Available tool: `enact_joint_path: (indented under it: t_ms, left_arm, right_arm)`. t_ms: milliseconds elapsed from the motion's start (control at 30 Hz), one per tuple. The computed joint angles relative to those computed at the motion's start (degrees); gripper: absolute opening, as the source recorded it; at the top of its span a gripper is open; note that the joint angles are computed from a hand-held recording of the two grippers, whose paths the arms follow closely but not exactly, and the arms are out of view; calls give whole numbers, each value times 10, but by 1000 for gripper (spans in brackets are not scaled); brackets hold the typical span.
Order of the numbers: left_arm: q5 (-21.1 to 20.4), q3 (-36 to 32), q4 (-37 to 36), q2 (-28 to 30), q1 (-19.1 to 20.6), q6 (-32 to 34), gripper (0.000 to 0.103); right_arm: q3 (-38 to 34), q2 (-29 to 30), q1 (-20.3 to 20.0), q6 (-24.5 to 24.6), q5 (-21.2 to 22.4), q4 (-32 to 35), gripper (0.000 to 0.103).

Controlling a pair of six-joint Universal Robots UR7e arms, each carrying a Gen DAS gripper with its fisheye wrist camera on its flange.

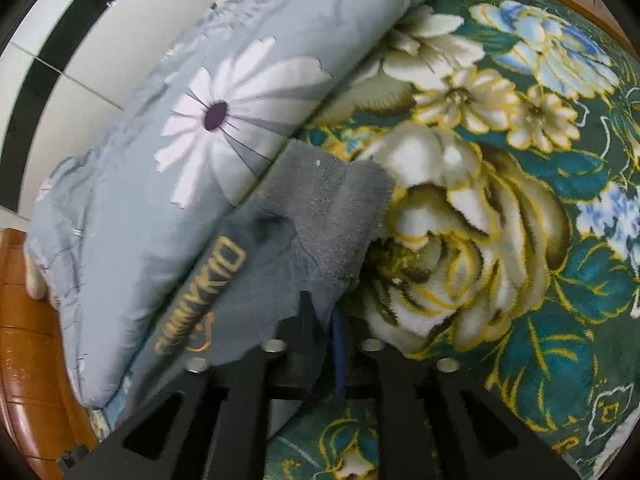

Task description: Fold clothes

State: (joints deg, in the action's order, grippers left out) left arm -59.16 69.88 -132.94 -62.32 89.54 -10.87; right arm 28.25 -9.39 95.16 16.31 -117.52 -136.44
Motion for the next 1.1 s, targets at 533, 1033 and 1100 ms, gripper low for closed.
enact_joint_path:
  t_ms: [533,1033,1100]
  left_arm:
    - [-59,386,-290,-194,49,-269,59]
    - [-72,412,-331,-198,47,-306,46]
    - [-74,410,-326,-198,46,-313,37]
  right_arm:
    - [656,-361,-9,43,-1,-339,40]
    - [767,-357,-61,105,157,-422,40]
    - [767,-348,-64,114,188,-433,38]
